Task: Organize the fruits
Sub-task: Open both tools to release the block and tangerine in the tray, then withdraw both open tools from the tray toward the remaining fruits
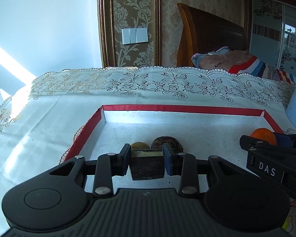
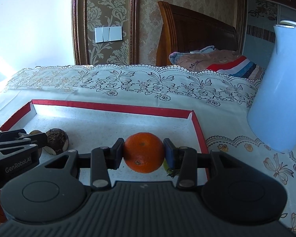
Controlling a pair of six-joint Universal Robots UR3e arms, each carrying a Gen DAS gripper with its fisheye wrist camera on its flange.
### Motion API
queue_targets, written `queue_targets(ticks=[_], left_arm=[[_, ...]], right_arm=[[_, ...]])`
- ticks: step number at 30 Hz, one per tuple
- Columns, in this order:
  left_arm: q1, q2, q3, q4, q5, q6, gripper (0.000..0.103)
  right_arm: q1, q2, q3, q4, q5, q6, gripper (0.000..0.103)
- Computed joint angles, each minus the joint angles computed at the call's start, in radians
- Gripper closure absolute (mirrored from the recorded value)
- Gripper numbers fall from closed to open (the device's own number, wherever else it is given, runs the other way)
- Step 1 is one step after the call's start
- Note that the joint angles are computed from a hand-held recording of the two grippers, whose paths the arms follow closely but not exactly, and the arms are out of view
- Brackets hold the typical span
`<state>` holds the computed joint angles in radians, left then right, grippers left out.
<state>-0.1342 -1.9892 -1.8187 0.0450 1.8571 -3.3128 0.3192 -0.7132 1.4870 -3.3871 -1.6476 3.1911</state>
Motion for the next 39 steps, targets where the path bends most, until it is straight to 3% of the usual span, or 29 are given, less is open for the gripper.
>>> queue_targets(ticks=[8,10,12,21,24,30,39], left_arm=[[0.003,0.004,-0.006,-0.002,0.003,-0.017,0.063],[-0.006,-0.007,0.003,0.002,0.032,-0.018,0.054],[-0.004,-0.010,-0.001,0.011,0.037,-0.019,0.052],[0.015,0.013,-0.033,0.018,0.008,-0.023,0.049],[0.015,0.027,-0.056,0.038,0.000,-0.021,0.048],[0.008,0.057,-0.112,0.093,0.008,-0.015,0.044],[-0.004,0.118,-0.198,0.147,0.014,0.022,0.040]], right_arm=[[0.001,0.000,-0.002,-0.001,-0.006,0.002,0.062],[0.006,0.003,-0.004,-0.006,-0.018,-0.001,0.060],[0.006,0.003,-0.002,-0.012,-0.022,-0.001,0.056],[0.004,-0.006,0.019,-0.030,-0.019,-0.002,0.048],[0.006,-0.012,0.044,-0.063,-0.027,-0.001,0.038],[0.006,-0.036,0.099,-0.115,-0.029,-0.003,0.030],[-0.004,-0.075,0.175,-0.155,-0.013,0.002,0.026]])
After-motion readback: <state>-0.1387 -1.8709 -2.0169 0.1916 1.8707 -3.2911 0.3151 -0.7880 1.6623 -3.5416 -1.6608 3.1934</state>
